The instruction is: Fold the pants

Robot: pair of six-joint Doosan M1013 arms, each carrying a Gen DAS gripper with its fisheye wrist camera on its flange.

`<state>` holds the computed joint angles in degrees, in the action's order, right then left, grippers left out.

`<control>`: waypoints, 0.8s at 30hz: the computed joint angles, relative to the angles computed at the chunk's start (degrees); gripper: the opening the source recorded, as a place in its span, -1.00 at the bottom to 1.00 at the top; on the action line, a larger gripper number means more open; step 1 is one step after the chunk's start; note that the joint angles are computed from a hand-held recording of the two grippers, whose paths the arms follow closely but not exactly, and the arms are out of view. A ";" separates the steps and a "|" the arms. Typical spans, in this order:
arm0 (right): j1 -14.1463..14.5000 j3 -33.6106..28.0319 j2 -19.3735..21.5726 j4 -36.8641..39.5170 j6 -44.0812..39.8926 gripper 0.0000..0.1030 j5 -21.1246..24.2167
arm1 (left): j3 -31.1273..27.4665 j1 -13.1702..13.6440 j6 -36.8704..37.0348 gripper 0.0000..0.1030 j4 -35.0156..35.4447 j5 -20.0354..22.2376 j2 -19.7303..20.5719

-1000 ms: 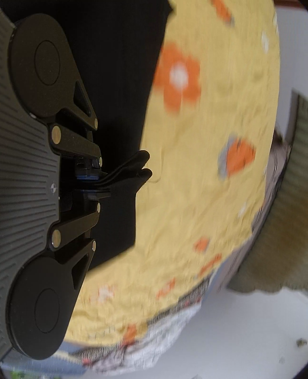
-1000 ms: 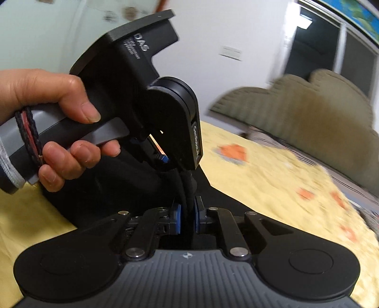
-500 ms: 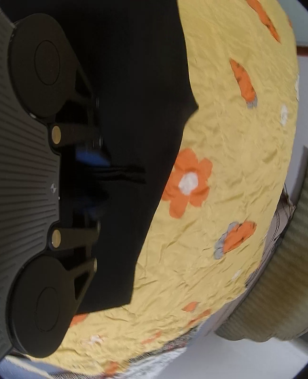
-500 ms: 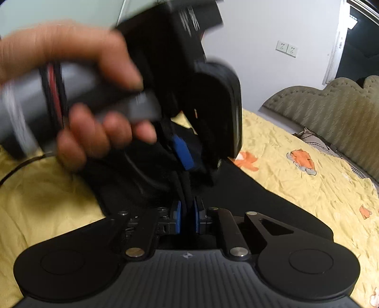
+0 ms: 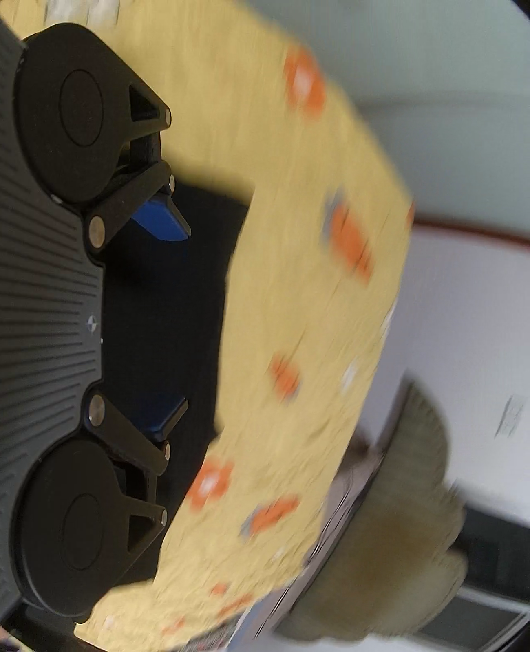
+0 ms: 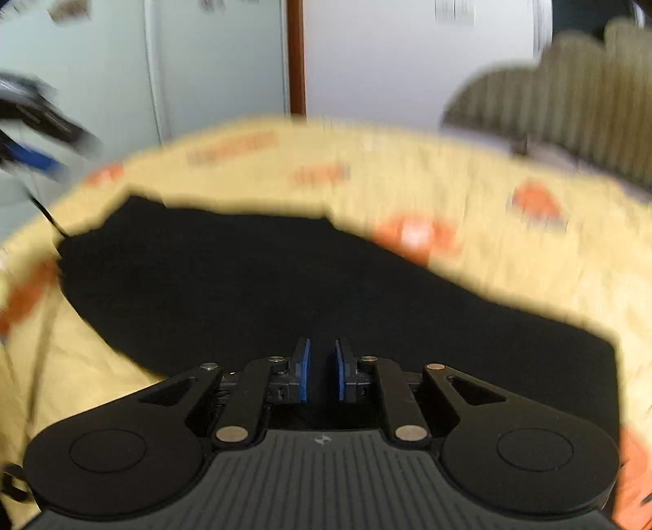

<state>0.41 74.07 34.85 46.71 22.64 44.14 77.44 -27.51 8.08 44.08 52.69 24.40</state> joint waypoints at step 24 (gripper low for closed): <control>12.02 10.75 -5.69 23.88 -64.46 -0.38 -6.85 | 7.14 2.55 -5.09 0.97 -0.26 2.37 -0.87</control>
<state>12.43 84.82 29.17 70.59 -41.82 37.29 84.58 -24.95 2.98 43.82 55.06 23.53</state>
